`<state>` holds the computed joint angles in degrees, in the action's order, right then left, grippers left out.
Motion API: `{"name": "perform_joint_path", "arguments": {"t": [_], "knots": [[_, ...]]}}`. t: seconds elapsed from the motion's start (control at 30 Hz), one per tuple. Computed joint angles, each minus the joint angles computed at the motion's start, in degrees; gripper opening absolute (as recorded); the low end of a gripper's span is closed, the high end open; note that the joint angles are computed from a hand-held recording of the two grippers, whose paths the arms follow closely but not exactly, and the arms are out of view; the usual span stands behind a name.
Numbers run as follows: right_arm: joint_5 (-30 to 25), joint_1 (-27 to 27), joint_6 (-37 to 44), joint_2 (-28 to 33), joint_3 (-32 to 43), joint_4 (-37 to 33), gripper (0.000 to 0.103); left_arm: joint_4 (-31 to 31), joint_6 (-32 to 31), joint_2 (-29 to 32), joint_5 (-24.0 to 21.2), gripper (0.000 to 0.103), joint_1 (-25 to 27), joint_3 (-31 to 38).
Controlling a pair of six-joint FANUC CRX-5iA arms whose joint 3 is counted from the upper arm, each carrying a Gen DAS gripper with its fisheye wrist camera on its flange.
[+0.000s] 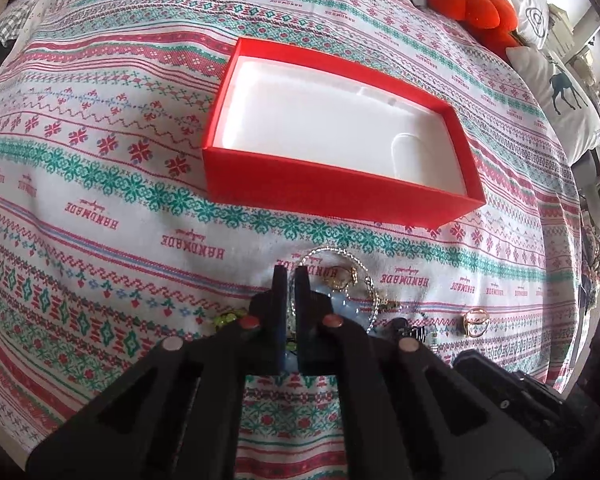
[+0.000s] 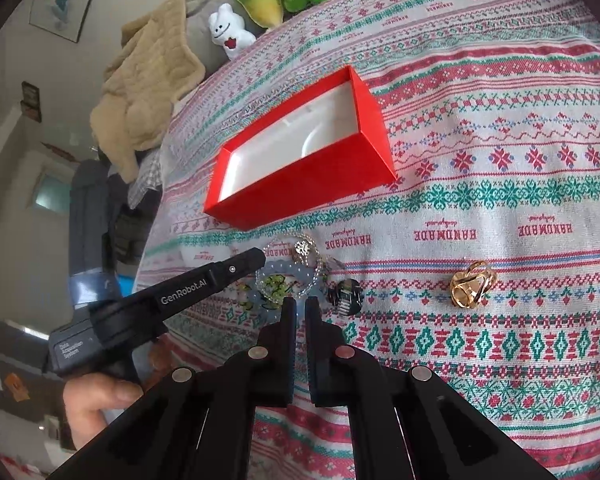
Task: Organize jewelry
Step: 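Grasp the white pearl bracelet with the left tool while the right grasps the green-beaded bracelet, then lift both bracelets and carry them over the red box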
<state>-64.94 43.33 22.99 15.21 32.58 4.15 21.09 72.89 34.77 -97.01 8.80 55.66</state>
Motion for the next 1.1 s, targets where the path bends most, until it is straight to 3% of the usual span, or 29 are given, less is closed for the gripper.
{"name": "perform_joint_path", "arguments": {"t": [0.17,0.3,0.37,0.43,0.5,0.6,0.63,0.67,1.1], "knots": [[-0.9,-0.1,0.8,-0.5,-0.5,0.2,0.004,0.9,0.5,0.8,-1.7,0.004,0.3,0.5],[-7.4,0.0,0.4,2.2,3.2,1.6,0.008,0.8,1.1,0.7,-1.0,0.006,0.1,-0.1],[-9.2,-0.2,-0.2,3.1,4.5,2.1,0.014,0.6,1.2,1.0,-1.2,0.017,0.0,0.4],[-8.9,-0.7,-0.9,2.5,3.5,0.9,0.026,-0.2,1.1,0.9,-1.0,0.021,-0.3,0.3],[-8.5,-1.6,-1.1,2.3,3.1,-1.8,0.026,-0.4,0.6,0.8,-0.8,0.021,-0.5,-0.3],[-12.2,-2.1,-0.3,4.9,6.6,-3.8,0.025,-1.2,-0.4,0.0,0.5,0.019,-0.9,-1.3],[-12.9,-2.0,0.3,5.5,7.4,-3.9,0.017,-1.7,-0.9,-0.4,1.1,0.008,-1.0,-1.7],[-12.6,-1.8,0.8,5.5,7.3,-3.7,0.008,-2.1,-1.3,-0.7,1.6,0.005,-1.1,-2.0],[2.0,0.7,4.0,-0.8,-0.8,1.4,0.004,6.9,-1.2,-0.6,-0.3,0.005,1.7,-1.3]]}}
